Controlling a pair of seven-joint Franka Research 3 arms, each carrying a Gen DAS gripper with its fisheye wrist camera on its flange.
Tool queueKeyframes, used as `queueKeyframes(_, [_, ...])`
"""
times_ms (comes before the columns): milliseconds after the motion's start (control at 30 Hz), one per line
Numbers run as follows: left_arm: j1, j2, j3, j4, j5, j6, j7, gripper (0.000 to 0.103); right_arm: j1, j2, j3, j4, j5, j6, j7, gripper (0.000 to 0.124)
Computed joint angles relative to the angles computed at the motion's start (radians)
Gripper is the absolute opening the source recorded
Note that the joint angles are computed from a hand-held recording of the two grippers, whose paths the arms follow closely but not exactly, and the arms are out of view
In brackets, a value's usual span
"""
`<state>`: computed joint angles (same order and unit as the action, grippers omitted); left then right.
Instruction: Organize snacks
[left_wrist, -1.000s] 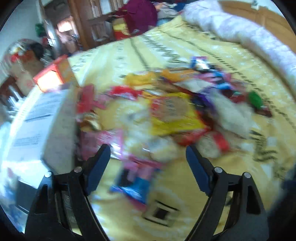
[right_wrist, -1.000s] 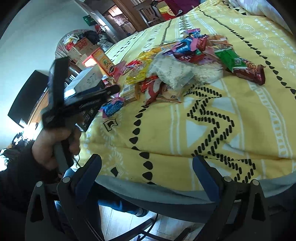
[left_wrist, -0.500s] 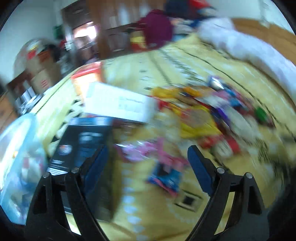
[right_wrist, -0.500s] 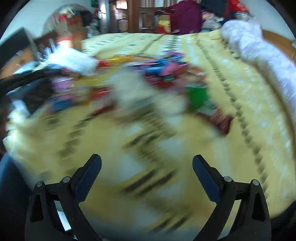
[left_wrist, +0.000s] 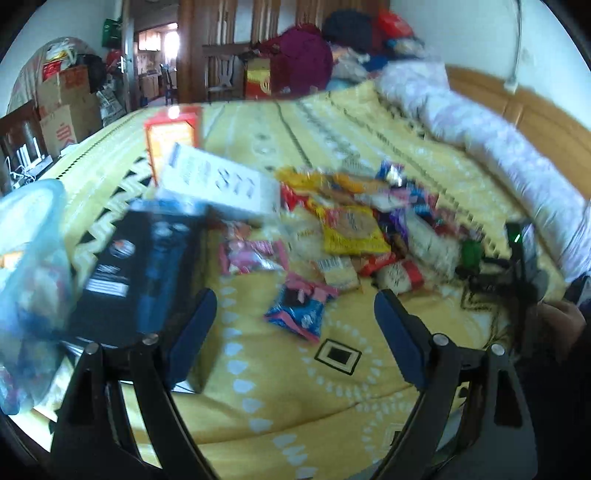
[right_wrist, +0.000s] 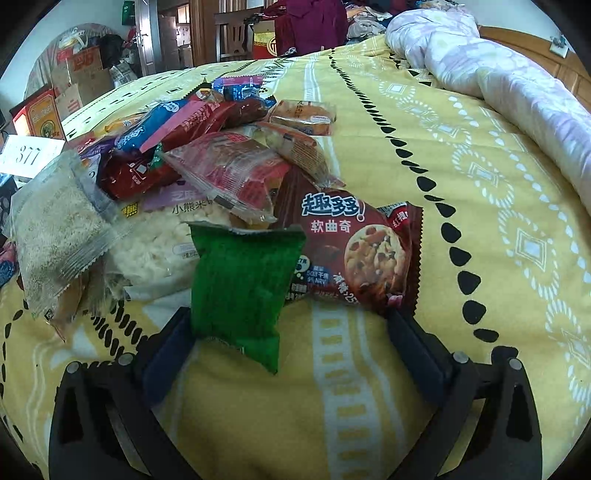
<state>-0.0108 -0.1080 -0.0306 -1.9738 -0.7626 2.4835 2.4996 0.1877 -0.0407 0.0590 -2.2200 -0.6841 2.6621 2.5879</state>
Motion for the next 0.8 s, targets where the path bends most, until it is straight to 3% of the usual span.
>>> queueKeyframes(167, [0.023, -0.009, 0.039, 0.021, -0.109, -0.027, 0.079, 0.09, -0.004, 0.003, -0.005, 0.0, 0.001, 0.006, -0.009, 0.103])
queueKeyframes(367, [0.073, 0.003, 0.056, 0.06, -0.141, -0.098, 0.072, 0.09, -0.003, 0.003, -0.004, -0.001, 0.001, 0.006, -0.007, 0.103])
queueKeyframes(500, [0.092, 0.0, 0.063, 0.058, -0.16, -0.105, 0.105, 0.09, -0.003, 0.002, -0.003, -0.001, 0.0, 0.006, -0.006, 0.103])
queueKeyframes(667, [0.129, 0.064, 0.058, 0.111, -0.16, -0.177, 0.041, 0.09, -0.002, 0.003, -0.003, -0.001, 0.0, 0.005, -0.005, 0.103])
queueKeyframes(800, [0.157, 0.074, 0.043, 0.118, -0.182, -0.203, 0.063, 0.09, -0.003, 0.002, -0.004, -0.001, 0.003, 0.007, -0.009, 0.103])
